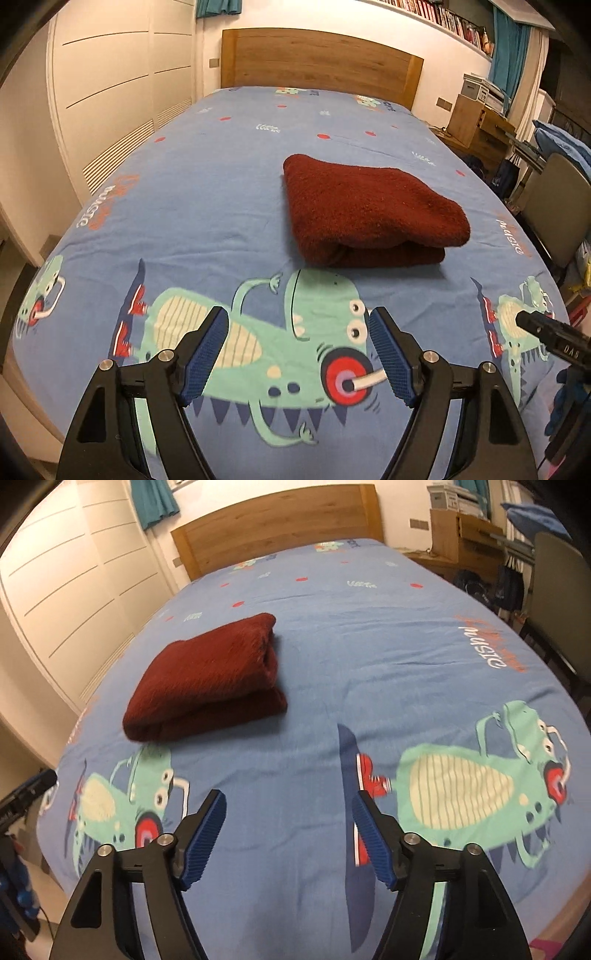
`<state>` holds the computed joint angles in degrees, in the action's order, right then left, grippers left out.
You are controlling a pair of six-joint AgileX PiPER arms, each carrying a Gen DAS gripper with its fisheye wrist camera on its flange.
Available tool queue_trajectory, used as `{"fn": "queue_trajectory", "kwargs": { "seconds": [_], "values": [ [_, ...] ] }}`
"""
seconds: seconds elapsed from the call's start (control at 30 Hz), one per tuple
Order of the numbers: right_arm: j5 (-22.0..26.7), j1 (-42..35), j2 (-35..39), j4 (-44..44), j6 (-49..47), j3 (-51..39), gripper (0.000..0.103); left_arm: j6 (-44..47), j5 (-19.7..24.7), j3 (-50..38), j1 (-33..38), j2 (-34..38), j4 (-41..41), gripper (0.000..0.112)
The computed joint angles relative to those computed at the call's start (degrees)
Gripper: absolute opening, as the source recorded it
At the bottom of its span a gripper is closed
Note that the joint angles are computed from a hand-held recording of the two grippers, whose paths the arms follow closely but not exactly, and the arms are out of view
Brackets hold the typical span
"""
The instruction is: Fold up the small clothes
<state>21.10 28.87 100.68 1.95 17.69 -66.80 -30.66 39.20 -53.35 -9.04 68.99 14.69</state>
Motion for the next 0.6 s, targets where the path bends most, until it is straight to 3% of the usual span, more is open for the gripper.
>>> {"fn": "queue_trajectory", "kwargs": {
  "seconds": [0.27, 0.4, 0.6],
  "values": [
    [-3.8, 5.6, -7.9, -24.0, 28.1, 10.4, 0.081, -12.9, 3.5, 5.7, -8.1, -6.4, 11.0, 0.074],
    [-2.0, 8.3, -11.0, -36.7, 41.5, 13.1, 0.091, -19.6, 5.2, 7.6, -12.7, -8.3, 15.7, 0.074],
    [0.6, 11.0, -14.4, -48.9, 53.1, 16.1, 0.094, -29.6, 9.1, 9.2, -20.5, -9.8, 23.6, 0.074]
  ]
}}
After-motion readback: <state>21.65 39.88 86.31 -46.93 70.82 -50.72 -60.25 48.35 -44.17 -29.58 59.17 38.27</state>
